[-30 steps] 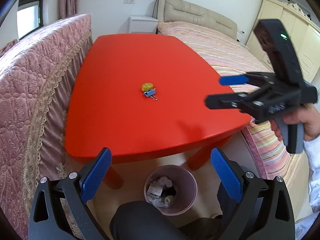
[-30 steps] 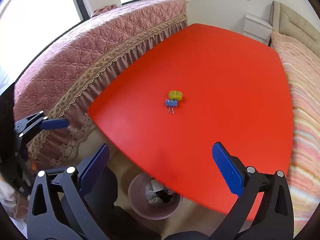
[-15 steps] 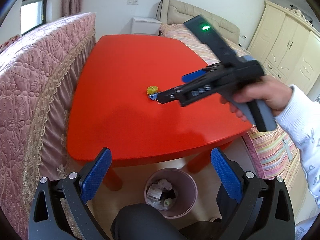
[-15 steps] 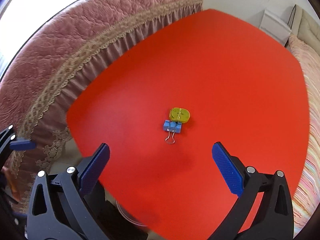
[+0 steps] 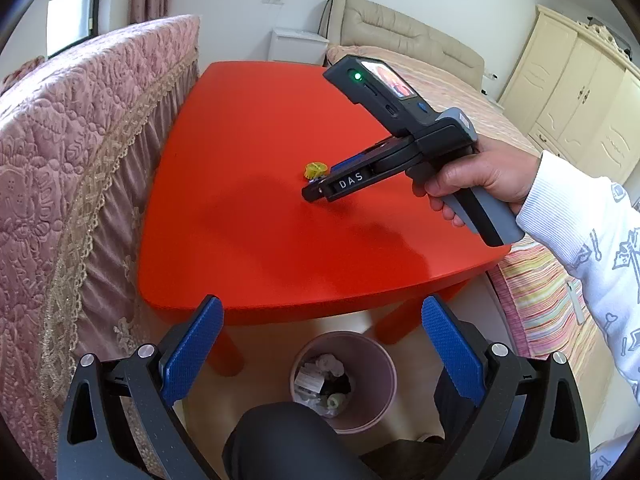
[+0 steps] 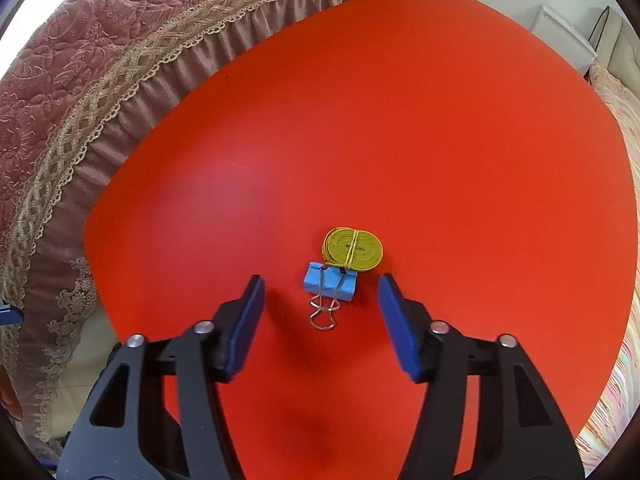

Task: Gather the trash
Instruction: 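Reach the right tool to the second blue binder clip and grasp it, then lift the clip with the right tool while the left grasps the yellow tape roll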

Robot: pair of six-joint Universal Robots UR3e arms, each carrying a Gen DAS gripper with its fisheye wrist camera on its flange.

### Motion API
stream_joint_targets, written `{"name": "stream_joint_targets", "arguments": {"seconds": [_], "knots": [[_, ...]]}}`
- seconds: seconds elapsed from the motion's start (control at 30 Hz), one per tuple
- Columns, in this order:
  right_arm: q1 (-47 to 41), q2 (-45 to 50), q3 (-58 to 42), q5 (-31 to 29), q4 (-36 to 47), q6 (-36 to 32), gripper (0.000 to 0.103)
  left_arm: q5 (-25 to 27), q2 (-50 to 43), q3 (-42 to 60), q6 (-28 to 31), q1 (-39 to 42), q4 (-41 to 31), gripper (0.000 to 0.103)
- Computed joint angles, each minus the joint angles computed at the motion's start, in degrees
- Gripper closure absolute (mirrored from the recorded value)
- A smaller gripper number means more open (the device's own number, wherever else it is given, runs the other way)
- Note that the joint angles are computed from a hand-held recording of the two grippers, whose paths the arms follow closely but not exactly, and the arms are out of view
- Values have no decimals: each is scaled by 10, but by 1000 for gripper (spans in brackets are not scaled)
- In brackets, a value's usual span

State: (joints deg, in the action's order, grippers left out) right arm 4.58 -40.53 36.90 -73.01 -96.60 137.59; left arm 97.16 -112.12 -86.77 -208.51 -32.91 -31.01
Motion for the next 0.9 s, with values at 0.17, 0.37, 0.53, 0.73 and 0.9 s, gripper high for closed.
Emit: {"name": "stream_joint_targets", "arguments": {"seconds": [0.17,0.37,0.53,0.73,0.9], "knots": [[2,8,-19,-15,4,4,77,-5,-4,0,1,3,2,7],[-4,6,-25,-13,13,6,78,-8,-15,21,10,5,-4,7],[-28,-30,11,8,15,4,78,-13,-30,57,29,14,-25,7],[-62,-69,41,18,31,-7,78,-33,-58,128,60,35,-59,7],[-87,-108,80,22,37,-26,78,-47,-113,244,90,56,-124,7]]}}
